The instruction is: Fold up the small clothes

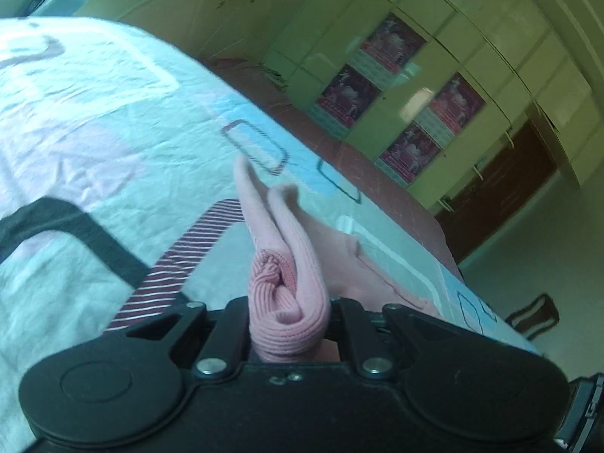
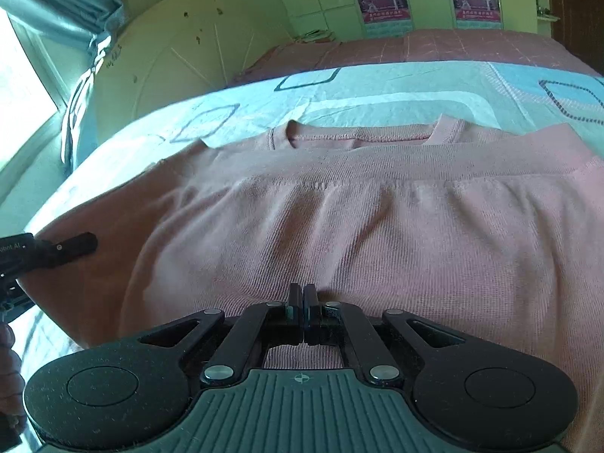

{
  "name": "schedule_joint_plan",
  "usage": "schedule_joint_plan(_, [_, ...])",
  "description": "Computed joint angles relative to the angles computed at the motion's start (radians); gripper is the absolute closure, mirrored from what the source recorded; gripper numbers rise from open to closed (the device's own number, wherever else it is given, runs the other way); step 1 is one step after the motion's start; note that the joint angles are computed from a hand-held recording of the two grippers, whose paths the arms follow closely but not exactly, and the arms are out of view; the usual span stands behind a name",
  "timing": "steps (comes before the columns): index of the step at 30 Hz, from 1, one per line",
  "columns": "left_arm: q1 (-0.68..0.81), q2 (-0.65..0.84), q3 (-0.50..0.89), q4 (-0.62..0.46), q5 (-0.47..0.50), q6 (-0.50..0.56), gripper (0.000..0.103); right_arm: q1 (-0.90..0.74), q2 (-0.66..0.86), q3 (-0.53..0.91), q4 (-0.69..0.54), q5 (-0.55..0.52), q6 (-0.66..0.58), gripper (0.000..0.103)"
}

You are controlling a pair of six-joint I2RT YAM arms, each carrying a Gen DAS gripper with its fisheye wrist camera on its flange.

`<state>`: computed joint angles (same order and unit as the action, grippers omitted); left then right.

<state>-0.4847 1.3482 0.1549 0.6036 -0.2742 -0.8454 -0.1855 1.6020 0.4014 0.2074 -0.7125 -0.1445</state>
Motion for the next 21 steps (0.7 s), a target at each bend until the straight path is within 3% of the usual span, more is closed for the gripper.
schedule_joint_plan(2, [-0.133, -0.011, 0.116, -0.148, -0.09, 0.034, 0.096, -0.158, 0.0, 0.018, -0.067, -0.111, -0.052, 0.103])
schedule_joint_plan(4, [-0.263, 0.068, 0.278, -0.285, -0.167, 0.06, 0.096, -0.313, 0.033, 0.069, -0.157, -0.197, -0.127, 0.103])
schedule_joint_plan(6, [-0.347, 0.158, 0.407, -0.35, -0.191, 0.075, 0.096, -0.463, 0.099, 0.17, -0.31, -0.258, -0.239, 0.103])
schedule_joint_plan(11, [-0.496, 0.494, 0.786, -0.487, -0.143, 0.122, 0.094, -0.717, 0.303, 0.495, -0.741, -0.339, -0.515, 0.103])
schedule_joint_plan(13, [-0.517, 0.644, 0.966, -0.595, -0.038, 0.17, 0.073, -0.758, 0.391, 0.622, -0.915, -0.337, -0.622, 0.103])
schedule_joint_plan(14, [-0.528, 0.684, 1.016, -0.629, -0.003, 0.17, 0.068, -0.772, 0.405, 0.655, -0.936, -0.314, -0.62, 0.095])
schedule_joint_plan(15, [-0.544, 0.69, 1.022, -0.621, -0.001, 0.174, 0.056, -0.785, 0.404, 0.665, -0.939, -0.299, -0.618, 0.053])
schedule_joint_plan(16, [-0.559, 0.665, 0.981, -0.566, -0.019, 0.188, 0.051, -0.812, 0.421, 0.688, -0.976, -0.326, -0.664, 0.035])
schedule_joint_plan(17, [-0.567, 0.625, 0.924, -0.51, -0.047, 0.198, 0.052, -0.834, 0.453, 0.731, -1.067, -0.363, -0.752, 0.03])
schedule_joint_plan(19, [-0.554, 0.545, 0.839, -0.496, -0.093, 0.172, 0.059, -0.845, 0.486, 0.782, -1.178, -0.366, -0.822, 0.033])
schedule_joint_plan(21, [-0.507, 0.463, 0.743, -0.503, -0.152, 0.146, 0.06, -0.834, 0.516, 0.805, -1.264, -0.362, -0.885, 0.048])
